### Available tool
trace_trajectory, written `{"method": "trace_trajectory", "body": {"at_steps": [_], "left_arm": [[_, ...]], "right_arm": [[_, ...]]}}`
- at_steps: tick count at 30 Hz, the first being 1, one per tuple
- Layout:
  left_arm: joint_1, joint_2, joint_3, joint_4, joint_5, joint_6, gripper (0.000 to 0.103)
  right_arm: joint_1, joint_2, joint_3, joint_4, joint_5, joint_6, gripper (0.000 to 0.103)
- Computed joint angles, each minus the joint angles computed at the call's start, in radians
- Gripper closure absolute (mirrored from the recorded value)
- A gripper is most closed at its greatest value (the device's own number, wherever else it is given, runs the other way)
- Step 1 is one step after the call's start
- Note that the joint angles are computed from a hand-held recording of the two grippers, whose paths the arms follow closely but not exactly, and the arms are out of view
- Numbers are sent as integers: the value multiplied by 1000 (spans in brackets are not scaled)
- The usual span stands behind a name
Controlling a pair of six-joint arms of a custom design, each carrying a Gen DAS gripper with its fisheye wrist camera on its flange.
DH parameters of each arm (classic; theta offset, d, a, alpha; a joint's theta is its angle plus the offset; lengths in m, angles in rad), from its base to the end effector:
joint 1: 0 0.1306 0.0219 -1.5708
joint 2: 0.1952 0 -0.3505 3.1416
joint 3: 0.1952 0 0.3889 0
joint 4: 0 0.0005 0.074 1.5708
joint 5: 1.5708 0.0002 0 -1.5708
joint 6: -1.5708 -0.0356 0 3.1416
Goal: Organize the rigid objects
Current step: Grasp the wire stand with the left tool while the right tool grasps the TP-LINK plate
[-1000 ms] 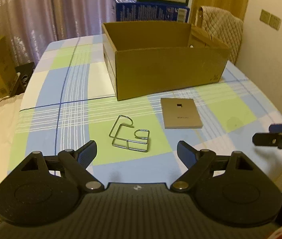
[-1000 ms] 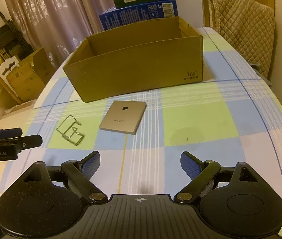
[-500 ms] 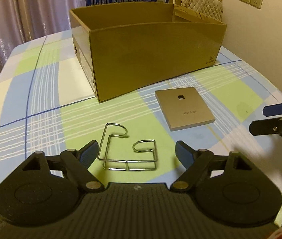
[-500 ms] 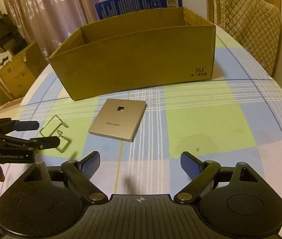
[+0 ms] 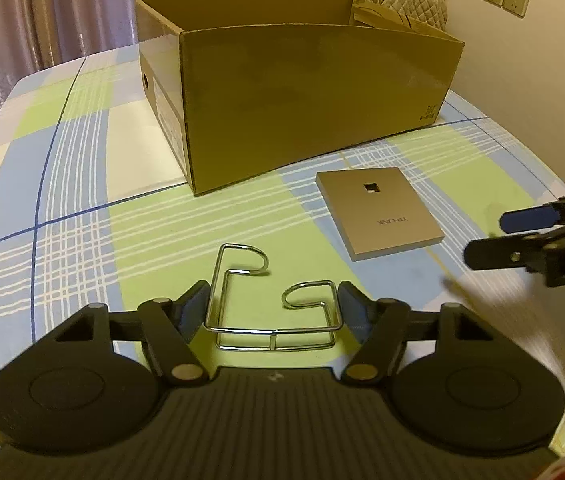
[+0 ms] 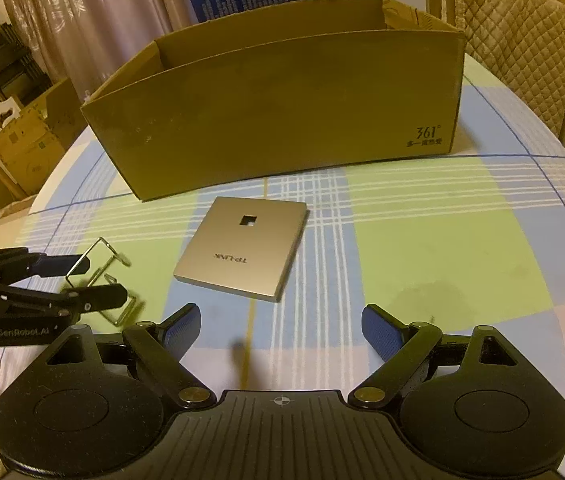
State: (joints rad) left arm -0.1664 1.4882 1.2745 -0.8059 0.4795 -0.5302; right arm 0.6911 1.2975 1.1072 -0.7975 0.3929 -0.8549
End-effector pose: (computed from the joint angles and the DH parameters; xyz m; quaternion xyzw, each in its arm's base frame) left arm 0.4868 -0.0989 0.3064 0.3798 0.8566 -0.1769 0.3013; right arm 0.3443 0.2664 0.3171 0.1328 0.9317 0.0630 0.3323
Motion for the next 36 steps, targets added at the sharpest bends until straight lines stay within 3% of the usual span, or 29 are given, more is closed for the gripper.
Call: {"method": "trace_trajectory", "body": {"at_steps": [9, 11, 16, 24, 26, 28, 32, 36], "left_arm": [[9, -15, -13, 131, -26, 249, 38], [14, -11, -9, 148, -33, 288, 38], [25, 11, 12, 167, -56, 358, 38], [29, 21, 21, 166, -65, 364, 38], [28, 22, 23, 158, -59, 356, 38], [25, 20, 21, 155, -55, 347, 38], [18, 15, 15, 143, -40, 321, 38], [6, 5, 2, 133, -35, 290, 38]], "right_arm": [[-10, 94, 56, 86, 9, 39, 16], [-15, 125, 77, 98, 17, 30, 9], [-22, 221, 155, 71, 46, -11, 6], [-11, 331, 244, 27, 168, 68, 3], [-13, 312, 214, 61, 163, 85, 3], [-11, 292, 189, 74, 169, 122, 13], [-15, 220, 109, 110, 126, 175, 14], [2, 145, 31, 94, 154, 165, 15]]}}
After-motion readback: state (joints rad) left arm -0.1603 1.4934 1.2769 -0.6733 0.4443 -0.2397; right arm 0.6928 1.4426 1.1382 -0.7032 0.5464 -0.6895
